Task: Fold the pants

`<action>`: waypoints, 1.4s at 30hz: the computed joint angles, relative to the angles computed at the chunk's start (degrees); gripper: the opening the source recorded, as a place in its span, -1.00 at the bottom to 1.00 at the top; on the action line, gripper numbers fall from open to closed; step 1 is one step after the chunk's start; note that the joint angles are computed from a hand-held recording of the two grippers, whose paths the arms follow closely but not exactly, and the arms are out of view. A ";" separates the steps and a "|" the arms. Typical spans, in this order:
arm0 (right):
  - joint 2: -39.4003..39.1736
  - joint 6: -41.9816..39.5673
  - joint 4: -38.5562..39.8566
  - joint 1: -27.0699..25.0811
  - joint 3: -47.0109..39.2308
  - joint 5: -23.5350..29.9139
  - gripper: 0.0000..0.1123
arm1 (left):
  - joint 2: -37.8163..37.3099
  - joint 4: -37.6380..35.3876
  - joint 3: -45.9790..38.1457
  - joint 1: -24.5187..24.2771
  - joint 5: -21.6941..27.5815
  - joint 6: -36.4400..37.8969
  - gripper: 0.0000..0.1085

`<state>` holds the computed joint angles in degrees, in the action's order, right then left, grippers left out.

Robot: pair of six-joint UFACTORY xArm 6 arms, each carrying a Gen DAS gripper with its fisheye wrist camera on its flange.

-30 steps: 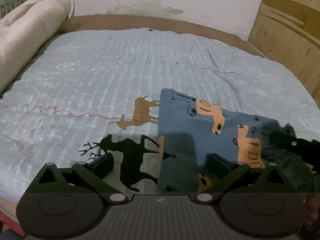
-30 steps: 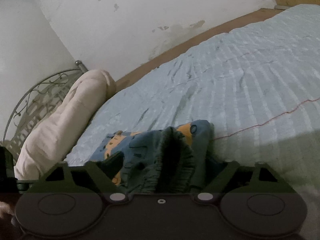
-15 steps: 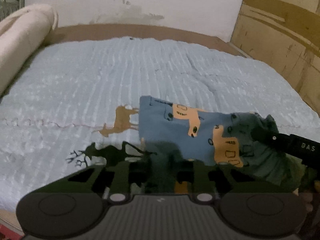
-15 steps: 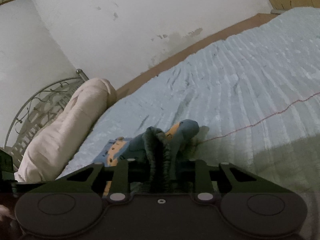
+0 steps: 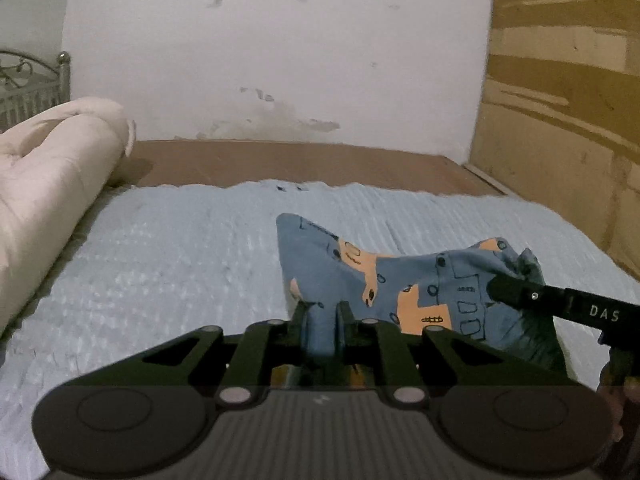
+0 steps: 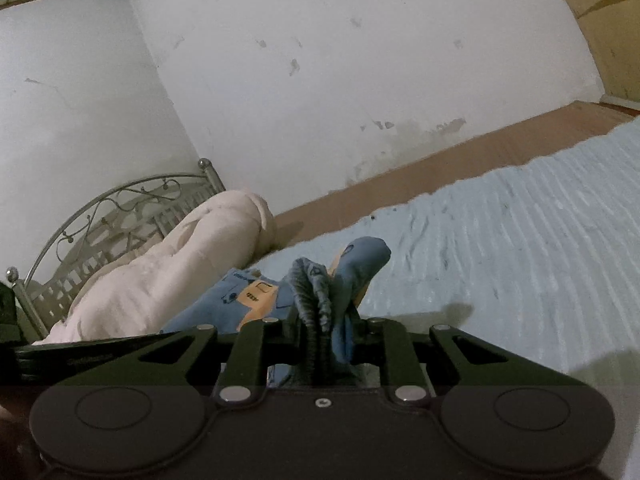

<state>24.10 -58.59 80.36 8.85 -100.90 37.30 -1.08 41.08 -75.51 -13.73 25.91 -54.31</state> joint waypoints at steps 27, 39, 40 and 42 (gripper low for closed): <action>19.42 20.77 -29.93 6.21 -23.49 -5.63 -0.35 | 10.34 -2.12 -6.94 3.87 4.57 -0.11 -0.36; 10.97 14.63 -26.49 7.66 -10.59 -17.32 0.82 | 6.63 6.52 -5.65 2.47 8.40 -9.67 0.82; 10.14 14.26 -26.58 7.90 -9.51 -18.41 0.82 | 6.13 7.36 -5.52 2.24 9.16 -10.60 0.85; 8.84 14.46 -27.57 8.13 -8.02 -19.65 0.82 | 5.13 8.01 -5.25 1.86 10.40 -11.65 0.89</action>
